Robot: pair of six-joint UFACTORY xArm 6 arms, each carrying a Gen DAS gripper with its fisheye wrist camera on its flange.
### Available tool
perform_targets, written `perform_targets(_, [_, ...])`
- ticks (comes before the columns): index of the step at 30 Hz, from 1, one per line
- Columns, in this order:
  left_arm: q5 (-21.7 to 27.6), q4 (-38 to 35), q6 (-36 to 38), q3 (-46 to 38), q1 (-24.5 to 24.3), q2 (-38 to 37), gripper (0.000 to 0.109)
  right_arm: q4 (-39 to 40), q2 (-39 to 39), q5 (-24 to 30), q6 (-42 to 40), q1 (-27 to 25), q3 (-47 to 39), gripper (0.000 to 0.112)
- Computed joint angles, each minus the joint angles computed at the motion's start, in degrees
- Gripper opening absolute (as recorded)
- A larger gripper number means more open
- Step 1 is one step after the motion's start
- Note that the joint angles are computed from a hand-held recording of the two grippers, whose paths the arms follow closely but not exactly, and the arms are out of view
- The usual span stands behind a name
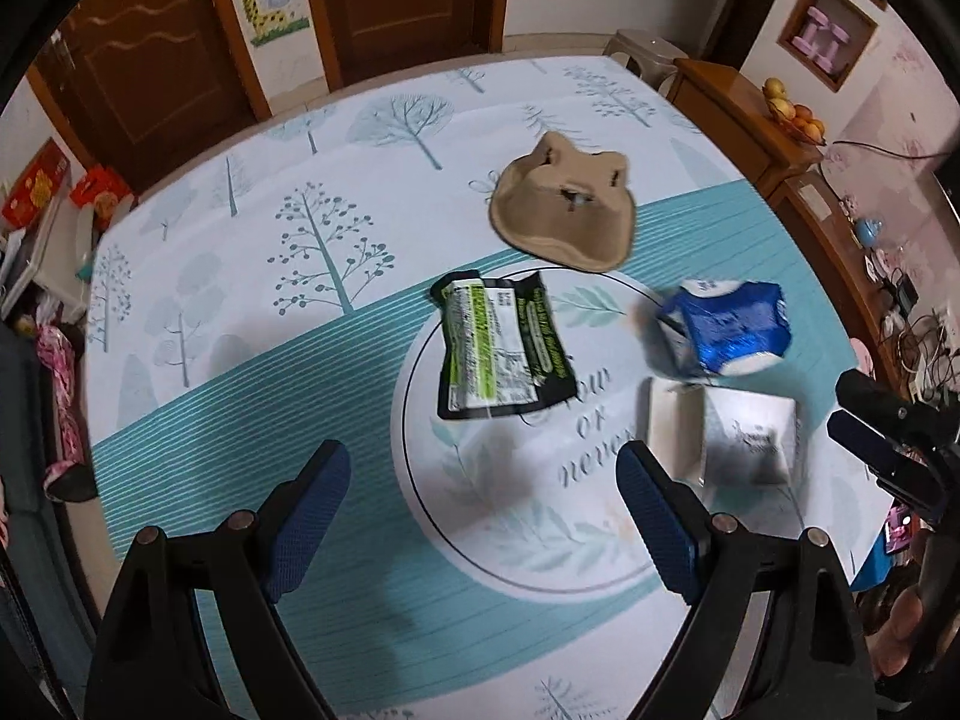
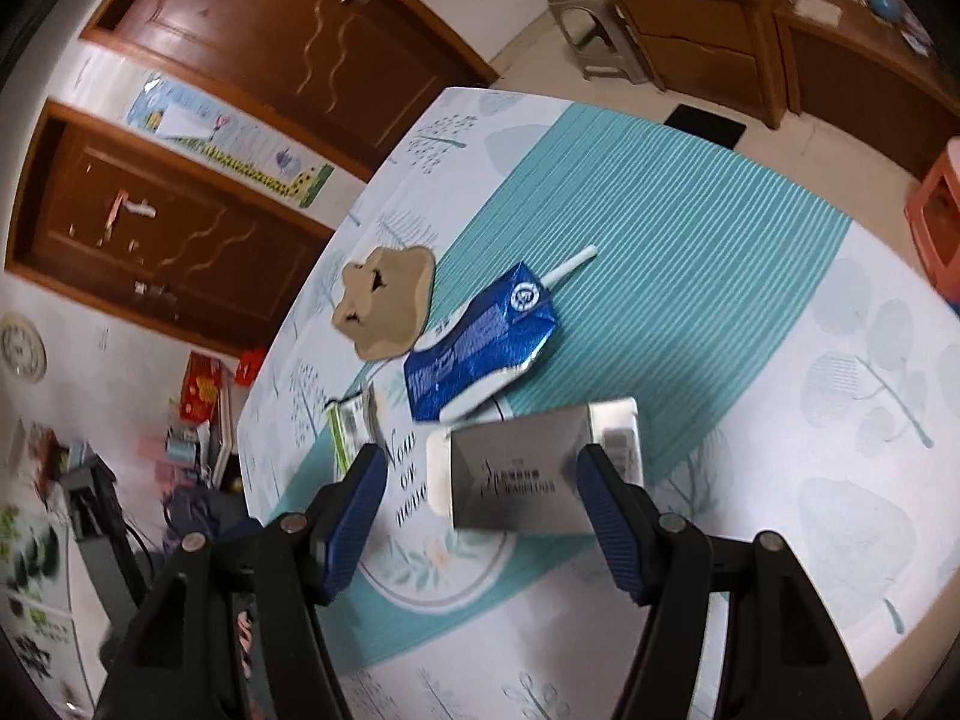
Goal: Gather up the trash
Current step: 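Grasp the green snack wrapper with the left tool while the right tool grasps the blue milk carton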
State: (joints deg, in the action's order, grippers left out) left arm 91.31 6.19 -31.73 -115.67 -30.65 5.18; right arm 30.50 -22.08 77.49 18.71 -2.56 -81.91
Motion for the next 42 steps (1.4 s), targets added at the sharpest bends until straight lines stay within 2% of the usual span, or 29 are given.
perform_targets(9, [-3.94, -2.91, 1.25, 2.70, 3.27, 1.36, 0.085, -0.88, 5.38, -4.36, 3.54, 2.84, -0.90, 0.066])
perform_targets(13, [-4.61, -4.13, 1.34, 2.58, 4.47, 2.76, 0.081, -0.20, 6.80, -5.63, 4.81, 3.58, -0.52, 0.066])
perform_targets(18, [-4.81, -6.59, 1.38, 1.28, 5.93, 4.88, 0.081, 0.47, 8.27, -6.61, 5.56, 4.64, -0.33, 0.066])
perform_targets(19, [-4.78, -6.99, 1.51, 0.70, 5.95, 5.47, 0.081, 0.75, 8.39, -6.91, 5.59, 4.79, -0.18, 0.064])
perform_targets(24, [-1.50, -8.86, 1.59, -4.26, 5.89, 9.77, 0.081, 3.16, 9.13, -7.90, 4.42, 5.40, 0.34, 0.035])
perform_targets(27, [-0.23, -8.59, 1.57, -6.62, 5.23, 11.64, 0.081, 4.09, 8.99, -8.93, 3.59, 5.51, 0.67, 0.028])
perform_targets(29, [1.20, -8.70, 1.34, -9.14, 4.90, 13.36, 0.081, 4.78, 9.04, -9.24, 2.95, 5.65, 0.68, 0.025])
perform_targets(35, [6.07, -7.12, 0.04, -17.67, 4.49, 19.23, 0.081, 4.72, 8.67, -9.37, 1.69, 5.81, 0.93, 0.024])
perform_targets(38, [6.74, -6.52, -0.46, -20.00, 4.36, 20.87, 0.081, 4.82, 8.06, -9.99, 1.14, 5.83, 1.59, 0.023])
perform_targets(39, [6.66, -6.23, -0.67, -19.94, 4.31, 20.84, 0.078, 4.79, 7.82, -10.08, 0.92, 5.80, 1.80, 0.023])
perform_targets(41, [6.86, -3.61, -0.93, -21.02, 3.59, 21.38, 0.055, 5.00, 7.36, -10.13, 0.39, 5.73, 2.19, 0.023])
perform_targets(42, [7.08, -2.75, -0.62, -21.76, 3.30, 21.76, 0.041, 5.20, 7.03, -10.28, 0.07, 5.71, 2.48, 0.023])
